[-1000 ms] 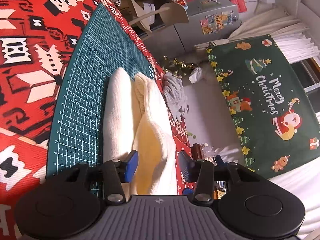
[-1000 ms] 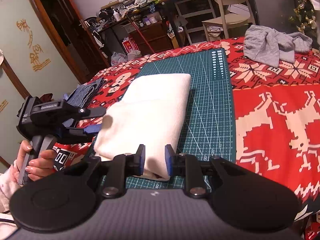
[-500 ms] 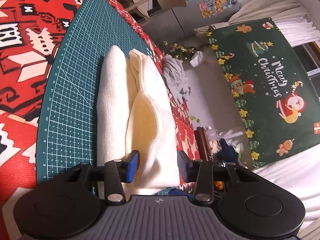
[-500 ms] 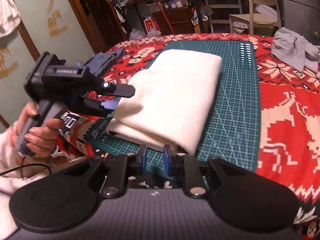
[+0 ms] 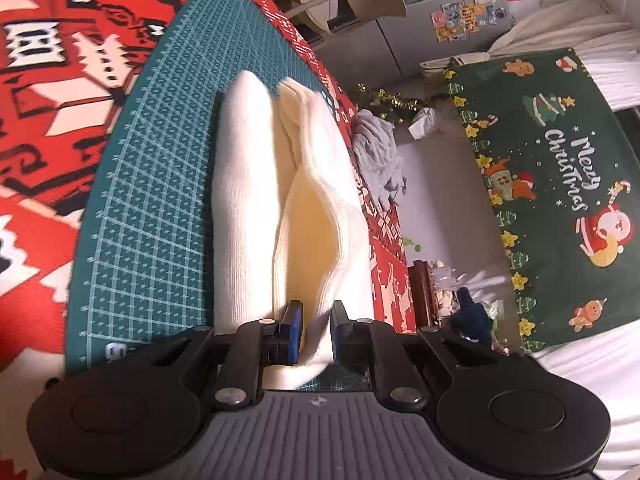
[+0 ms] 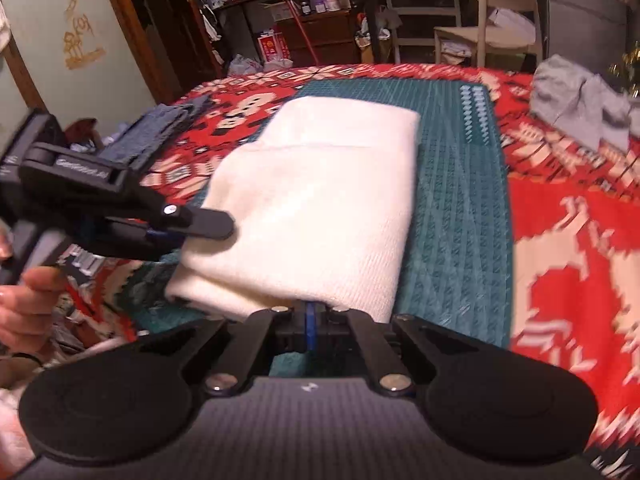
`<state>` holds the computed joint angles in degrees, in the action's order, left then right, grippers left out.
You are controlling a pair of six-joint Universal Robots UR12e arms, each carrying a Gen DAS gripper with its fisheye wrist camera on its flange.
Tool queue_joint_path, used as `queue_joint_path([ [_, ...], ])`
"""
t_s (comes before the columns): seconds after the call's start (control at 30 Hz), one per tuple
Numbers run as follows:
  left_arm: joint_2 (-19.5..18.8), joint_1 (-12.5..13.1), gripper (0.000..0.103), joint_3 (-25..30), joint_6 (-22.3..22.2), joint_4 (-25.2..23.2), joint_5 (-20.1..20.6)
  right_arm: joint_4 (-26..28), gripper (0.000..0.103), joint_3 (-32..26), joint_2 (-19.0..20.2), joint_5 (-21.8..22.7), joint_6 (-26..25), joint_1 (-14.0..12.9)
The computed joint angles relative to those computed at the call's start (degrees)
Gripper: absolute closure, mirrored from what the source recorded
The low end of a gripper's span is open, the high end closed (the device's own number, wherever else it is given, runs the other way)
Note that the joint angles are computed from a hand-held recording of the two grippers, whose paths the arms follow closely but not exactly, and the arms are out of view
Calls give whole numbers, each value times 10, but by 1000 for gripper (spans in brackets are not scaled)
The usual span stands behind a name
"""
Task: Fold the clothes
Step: 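Close the left gripper on the folded vest's edge while the right gripper presses it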
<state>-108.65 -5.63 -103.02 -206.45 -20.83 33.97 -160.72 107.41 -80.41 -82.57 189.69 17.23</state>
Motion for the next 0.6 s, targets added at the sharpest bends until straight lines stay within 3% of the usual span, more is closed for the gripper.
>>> queue_joint_path([
  [0.1, -1, -7, 90, 9, 17, -14, 11, 4, 103, -1, -1, -2, 2, -2],
  [0.23, -1, -14, 79, 15, 47, -25, 18, 4, 103, 0, -2, -13, 1, 2],
  [0.27, 0, -15, 80, 15, 52, -28, 24, 2, 103, 2, -3, -16, 2, 3],
  [0.33, 3, -18, 96, 17, 60, -36, 40, -4, 103, 6, -4, -17, 11, 3],
  [0.43, 4, -16, 98, 14, 35, -21, 40, -16, 103, 12, -6, -16, 31, 2],
  [0.6, 14, -5, 99, 1, -26, 59, 9, -32, 103, 20, -7, -19, 46, 3],
])
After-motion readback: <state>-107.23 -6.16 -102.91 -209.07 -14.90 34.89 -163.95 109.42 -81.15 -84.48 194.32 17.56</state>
